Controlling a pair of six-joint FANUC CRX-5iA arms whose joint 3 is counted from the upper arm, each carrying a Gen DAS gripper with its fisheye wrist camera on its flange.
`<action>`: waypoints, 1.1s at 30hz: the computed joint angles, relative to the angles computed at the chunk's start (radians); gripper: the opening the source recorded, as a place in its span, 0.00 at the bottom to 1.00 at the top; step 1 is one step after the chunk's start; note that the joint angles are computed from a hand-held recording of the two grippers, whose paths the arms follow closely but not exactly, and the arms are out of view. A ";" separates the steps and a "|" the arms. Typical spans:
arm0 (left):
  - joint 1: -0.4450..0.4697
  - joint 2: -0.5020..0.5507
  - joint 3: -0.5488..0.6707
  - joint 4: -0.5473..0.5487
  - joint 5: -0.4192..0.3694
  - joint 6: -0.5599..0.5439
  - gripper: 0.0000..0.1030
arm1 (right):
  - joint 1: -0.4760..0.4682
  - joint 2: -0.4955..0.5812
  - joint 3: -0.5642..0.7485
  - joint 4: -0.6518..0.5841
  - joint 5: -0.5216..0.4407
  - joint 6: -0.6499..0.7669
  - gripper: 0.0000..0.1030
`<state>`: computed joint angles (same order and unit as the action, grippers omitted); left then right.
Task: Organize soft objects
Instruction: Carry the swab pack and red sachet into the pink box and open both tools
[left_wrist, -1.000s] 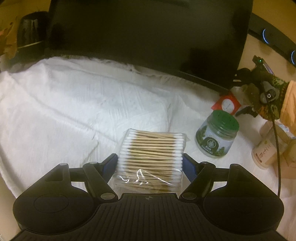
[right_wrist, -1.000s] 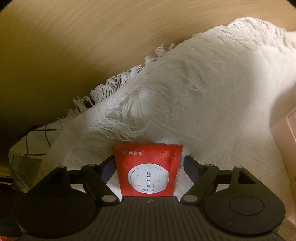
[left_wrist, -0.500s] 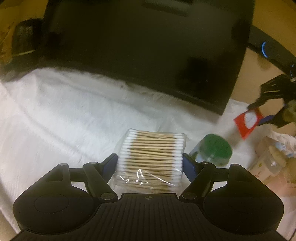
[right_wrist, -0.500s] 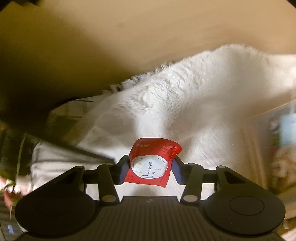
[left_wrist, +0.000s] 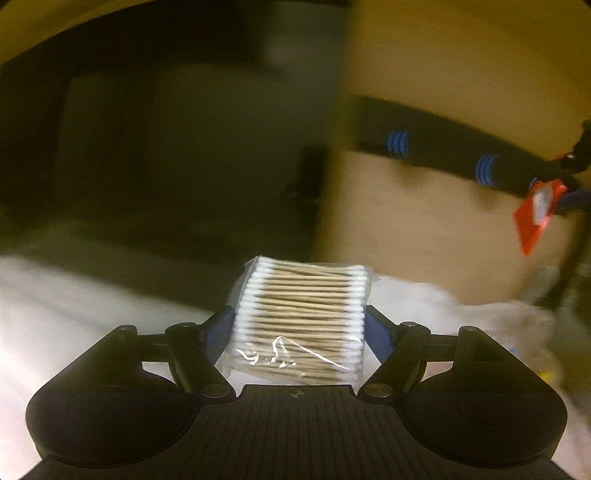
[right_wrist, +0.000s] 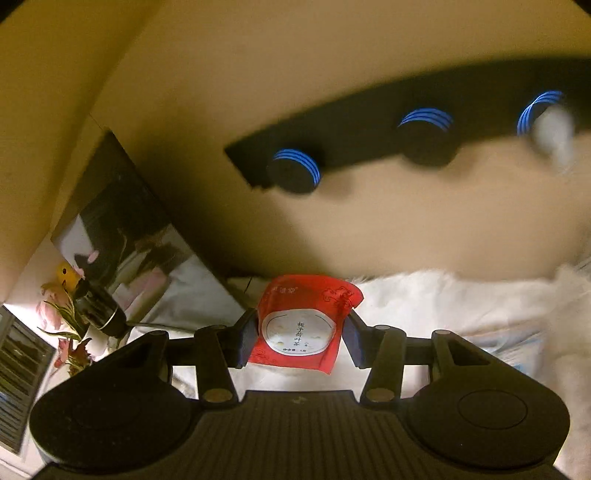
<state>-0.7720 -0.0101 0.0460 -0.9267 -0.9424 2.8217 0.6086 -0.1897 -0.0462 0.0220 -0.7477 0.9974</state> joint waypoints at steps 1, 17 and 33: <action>0.000 0.029 0.022 0.016 0.051 -0.005 0.77 | -0.003 -0.033 -0.034 0.046 0.002 -0.020 0.47; -0.021 0.551 0.428 0.238 0.274 -0.296 0.75 | -0.187 0.067 -0.241 0.052 0.163 -0.200 0.48; -0.028 0.520 0.399 0.240 0.202 -0.235 0.69 | -0.299 0.210 -0.172 -0.295 0.182 0.041 0.49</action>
